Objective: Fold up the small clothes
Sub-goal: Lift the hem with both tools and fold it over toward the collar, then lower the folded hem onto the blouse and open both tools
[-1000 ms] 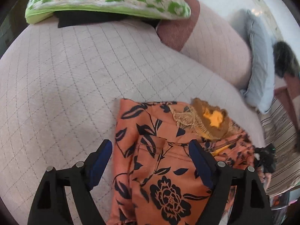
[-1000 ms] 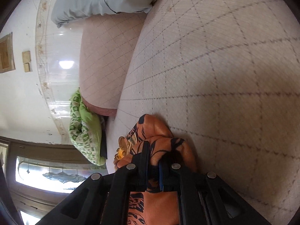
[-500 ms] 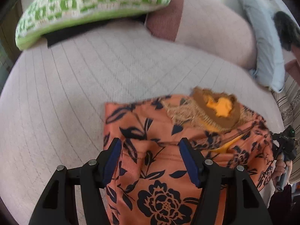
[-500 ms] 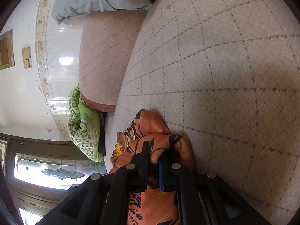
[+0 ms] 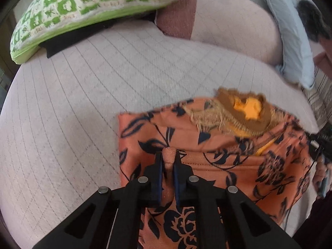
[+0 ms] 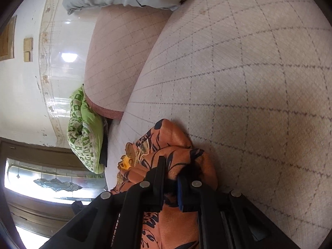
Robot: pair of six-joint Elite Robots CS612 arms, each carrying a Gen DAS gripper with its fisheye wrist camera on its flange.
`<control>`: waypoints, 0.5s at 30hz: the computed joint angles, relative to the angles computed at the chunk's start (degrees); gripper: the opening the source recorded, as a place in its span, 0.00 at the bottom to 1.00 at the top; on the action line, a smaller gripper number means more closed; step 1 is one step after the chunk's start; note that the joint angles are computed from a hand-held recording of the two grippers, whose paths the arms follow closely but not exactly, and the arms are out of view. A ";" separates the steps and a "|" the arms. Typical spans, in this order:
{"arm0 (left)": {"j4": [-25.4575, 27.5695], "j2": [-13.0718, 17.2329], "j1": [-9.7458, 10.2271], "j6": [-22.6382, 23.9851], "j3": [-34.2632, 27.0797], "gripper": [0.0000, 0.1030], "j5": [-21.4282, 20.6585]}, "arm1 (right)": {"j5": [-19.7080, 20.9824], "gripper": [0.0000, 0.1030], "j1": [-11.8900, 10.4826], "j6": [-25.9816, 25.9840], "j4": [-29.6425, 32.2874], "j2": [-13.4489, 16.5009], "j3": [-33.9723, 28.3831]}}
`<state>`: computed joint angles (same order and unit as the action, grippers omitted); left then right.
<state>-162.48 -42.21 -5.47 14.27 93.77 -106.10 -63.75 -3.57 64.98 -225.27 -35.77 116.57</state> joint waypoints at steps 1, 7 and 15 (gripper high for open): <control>-0.34 -0.08 0.33 -0.93 -0.39 0.08 -0.77 | -0.26 0.11 -0.01 0.38 -0.99 0.01 0.03; -3.68 0.22 1.24 -5.28 -3.32 0.08 -1.99 | -3.45 0.11 0.21 -1.31 -5.13 -0.63 -0.58; -6.50 4.68 -1.40 -12.14 -8.25 0.09 10.34 | -3.89 0.24 -0.48 1.69 -1.32 0.58 -2.76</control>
